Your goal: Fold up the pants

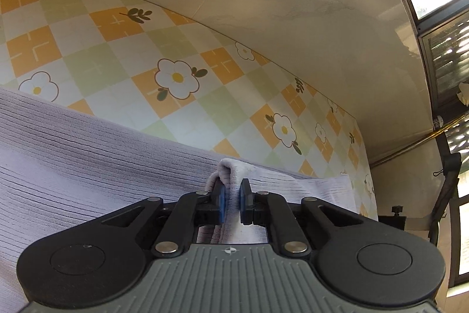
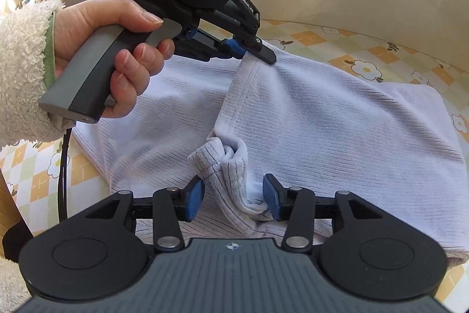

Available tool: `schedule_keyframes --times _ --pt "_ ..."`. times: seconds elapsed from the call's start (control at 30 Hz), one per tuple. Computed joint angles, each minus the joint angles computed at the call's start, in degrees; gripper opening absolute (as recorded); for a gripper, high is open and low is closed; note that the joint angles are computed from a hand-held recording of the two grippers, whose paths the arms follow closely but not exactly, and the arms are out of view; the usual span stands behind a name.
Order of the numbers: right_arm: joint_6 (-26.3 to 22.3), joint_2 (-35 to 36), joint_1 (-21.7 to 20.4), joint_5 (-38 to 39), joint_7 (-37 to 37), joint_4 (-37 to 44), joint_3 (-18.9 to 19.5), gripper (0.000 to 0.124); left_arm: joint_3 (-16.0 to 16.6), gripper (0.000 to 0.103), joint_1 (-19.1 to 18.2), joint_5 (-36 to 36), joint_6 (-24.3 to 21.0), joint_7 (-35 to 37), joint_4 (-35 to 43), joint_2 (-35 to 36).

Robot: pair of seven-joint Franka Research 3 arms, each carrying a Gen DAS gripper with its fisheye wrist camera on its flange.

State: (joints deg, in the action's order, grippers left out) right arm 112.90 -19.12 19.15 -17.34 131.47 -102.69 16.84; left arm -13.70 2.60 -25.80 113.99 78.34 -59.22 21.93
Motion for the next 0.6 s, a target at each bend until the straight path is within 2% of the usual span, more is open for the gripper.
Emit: schedule_keyframes --times 0.03,0.1,0.27,0.33,0.37,0.47,0.6 --pt "0.24 -0.09 0.18 0.35 -0.19 -0.22 -0.09 0.043 -0.07 0.010 0.17 -0.30 0.29 0.30 -0.27 -0.22" --pt "0.43 0.23 0.09 0.60 0.51 -0.32 -0.03 0.030 -0.14 0.010 0.57 -0.76 0.05 1.10 -0.33 -0.52" --pt "-0.17 2.52 0.13 -1.99 1.21 1.91 0.47 0.032 0.03 0.010 0.47 -0.73 0.57 1.83 -1.31 -1.25" --pt "0.58 2.71 0.66 -1.77 0.38 1.95 -0.14 0.028 0.05 0.010 0.45 -0.91 0.80 2.13 -1.52 -1.41" --pt "0.60 2.74 0.84 -1.94 0.07 2.13 -0.19 0.021 0.06 0.010 0.43 -1.01 0.99 2.28 -1.74 -1.55" --pt "1.29 2.34 1.61 -1.35 -2.35 2.69 -0.58 0.020 0.17 0.010 0.85 -2.01 1.79 2.86 -2.72 -2.60" --pt "2.98 2.52 1.83 -0.60 -3.17 2.95 -0.40 0.020 0.63 0.010 1.28 -2.45 5.34 7.22 -4.70 -5.17"
